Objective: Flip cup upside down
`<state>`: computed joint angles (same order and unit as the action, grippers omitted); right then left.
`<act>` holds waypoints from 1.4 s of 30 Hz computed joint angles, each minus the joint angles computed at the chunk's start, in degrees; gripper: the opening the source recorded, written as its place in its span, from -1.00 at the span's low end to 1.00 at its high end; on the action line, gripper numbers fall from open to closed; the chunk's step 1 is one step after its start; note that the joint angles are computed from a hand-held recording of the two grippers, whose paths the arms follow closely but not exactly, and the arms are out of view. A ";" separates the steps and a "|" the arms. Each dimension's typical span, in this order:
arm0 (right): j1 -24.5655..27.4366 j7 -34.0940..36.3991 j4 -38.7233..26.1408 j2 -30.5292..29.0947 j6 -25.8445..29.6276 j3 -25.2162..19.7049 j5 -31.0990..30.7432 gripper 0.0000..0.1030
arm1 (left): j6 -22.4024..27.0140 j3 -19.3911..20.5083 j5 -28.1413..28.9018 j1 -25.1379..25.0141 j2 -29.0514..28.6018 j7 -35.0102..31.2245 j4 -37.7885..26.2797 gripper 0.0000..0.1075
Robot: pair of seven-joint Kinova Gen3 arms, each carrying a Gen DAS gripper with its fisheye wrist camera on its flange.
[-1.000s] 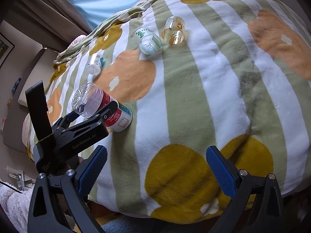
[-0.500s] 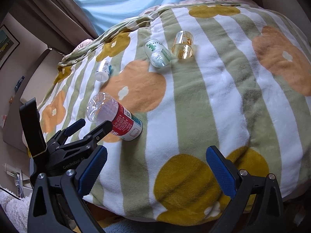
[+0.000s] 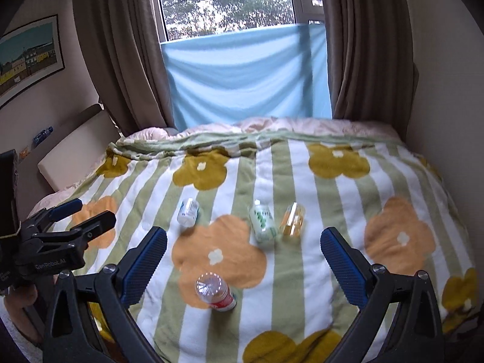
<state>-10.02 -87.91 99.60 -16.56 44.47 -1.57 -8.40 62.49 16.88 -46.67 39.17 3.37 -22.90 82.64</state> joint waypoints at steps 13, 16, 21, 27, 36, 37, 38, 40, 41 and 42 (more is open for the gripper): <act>4.84 -13.60 -4.25 -3.83 -3.28 -10.33 15.42 0.97 | 8.30 4.27 -7.84 1.08 -3.78 5.53 -3.33 0.92; 4.55 -14.41 -4.08 -3.66 -3.94 -10.18 16.05 0.97 | 8.29 4.86 -8.10 0.55 -3.60 5.95 -3.06 0.92; 4.77 -15.83 -4.33 -3.40 -4.47 -10.65 17.40 0.97 | 8.78 4.88 -9.71 0.87 -2.80 5.76 -3.64 0.92; 5.23 -18.05 -4.23 -3.00 -5.24 -11.23 18.80 0.97 | 8.86 4.24 -10.79 1.78 -2.19 5.19 -4.22 0.92; 5.71 -20.15 -4.11 -3.42 -6.19 -11.52 20.01 0.97 | 8.71 3.85 -12.06 2.51 -2.02 5.11 -4.08 0.92; 5.80 -20.36 -4.09 -3.49 -6.31 -11.62 20.15 0.97 | 8.74 3.85 -12.21 2.57 -2.00 5.10 -4.06 0.92; 5.84 -20.50 -4.10 -3.51 -6.40 -11.73 20.28 0.97 | 8.75 3.85 -12.36 2.63 -2.03 5.16 -3.97 0.92; 6.01 -20.87 -4.22 -3.50 -6.41 -12.04 20.61 0.97 | 8.76 3.82 -12.41 2.63 -2.02 5.17 -3.98 0.92; 6.04 -21.03 -4.26 -3.52 -6.37 -12.15 20.72 0.97 | 8.84 3.82 -12.47 2.67 -2.08 5.19 -3.96 0.92; 5.94 -21.04 -4.32 -3.51 -6.20 -12.09 20.69 0.97 | 8.88 3.83 -12.50 2.68 -2.14 5.19 -3.92 0.92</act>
<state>-4.08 -108.95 95.27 -20.07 38.27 -13.66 12.29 71.37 20.72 -59.17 41.85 1.23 -17.71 78.72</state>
